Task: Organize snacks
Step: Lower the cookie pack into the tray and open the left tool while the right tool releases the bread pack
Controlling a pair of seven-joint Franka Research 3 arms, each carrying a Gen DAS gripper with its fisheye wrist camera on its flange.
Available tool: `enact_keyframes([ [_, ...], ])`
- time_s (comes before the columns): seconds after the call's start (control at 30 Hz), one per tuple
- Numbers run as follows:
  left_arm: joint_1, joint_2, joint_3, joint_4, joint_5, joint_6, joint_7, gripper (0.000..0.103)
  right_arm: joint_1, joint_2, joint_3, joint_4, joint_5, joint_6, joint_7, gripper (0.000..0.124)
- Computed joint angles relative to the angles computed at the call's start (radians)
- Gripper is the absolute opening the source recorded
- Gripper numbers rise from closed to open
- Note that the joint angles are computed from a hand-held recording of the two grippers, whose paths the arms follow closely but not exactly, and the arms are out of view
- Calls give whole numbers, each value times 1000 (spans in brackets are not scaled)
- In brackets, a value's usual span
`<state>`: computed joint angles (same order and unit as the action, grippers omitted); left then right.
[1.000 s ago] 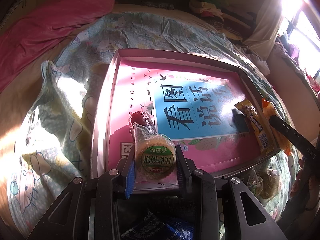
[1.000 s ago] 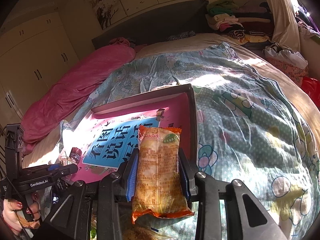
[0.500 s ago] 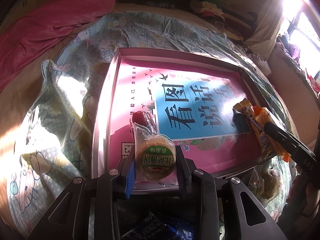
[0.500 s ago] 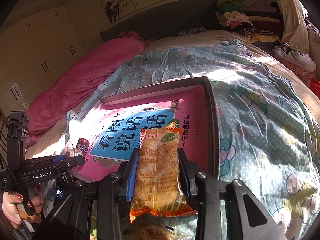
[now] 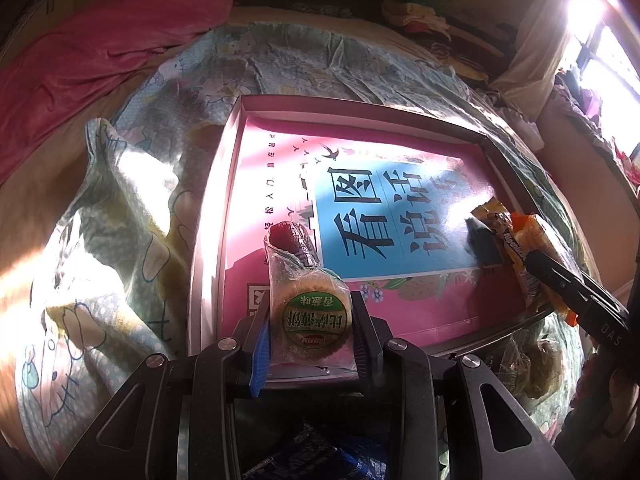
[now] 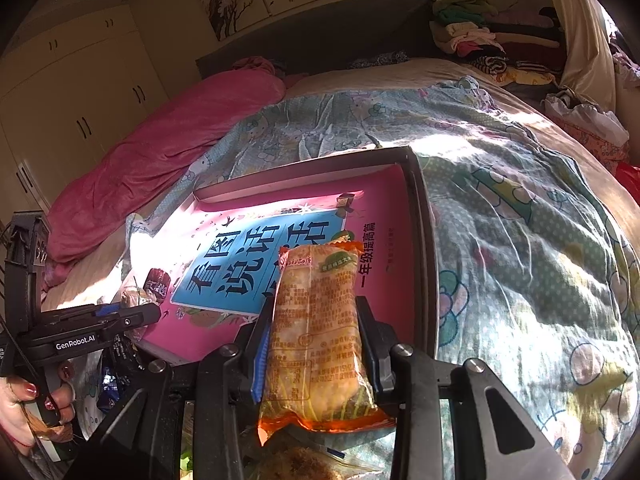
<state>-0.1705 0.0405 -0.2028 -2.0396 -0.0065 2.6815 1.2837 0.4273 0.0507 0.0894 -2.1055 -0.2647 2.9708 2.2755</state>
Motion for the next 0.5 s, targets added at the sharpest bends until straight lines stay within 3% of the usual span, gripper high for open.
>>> enact_keyframes([
  [0.5,2,-2,2,-6,6,1,-6,36,-3,-8,7,-6,14,-5,-8,44],
])
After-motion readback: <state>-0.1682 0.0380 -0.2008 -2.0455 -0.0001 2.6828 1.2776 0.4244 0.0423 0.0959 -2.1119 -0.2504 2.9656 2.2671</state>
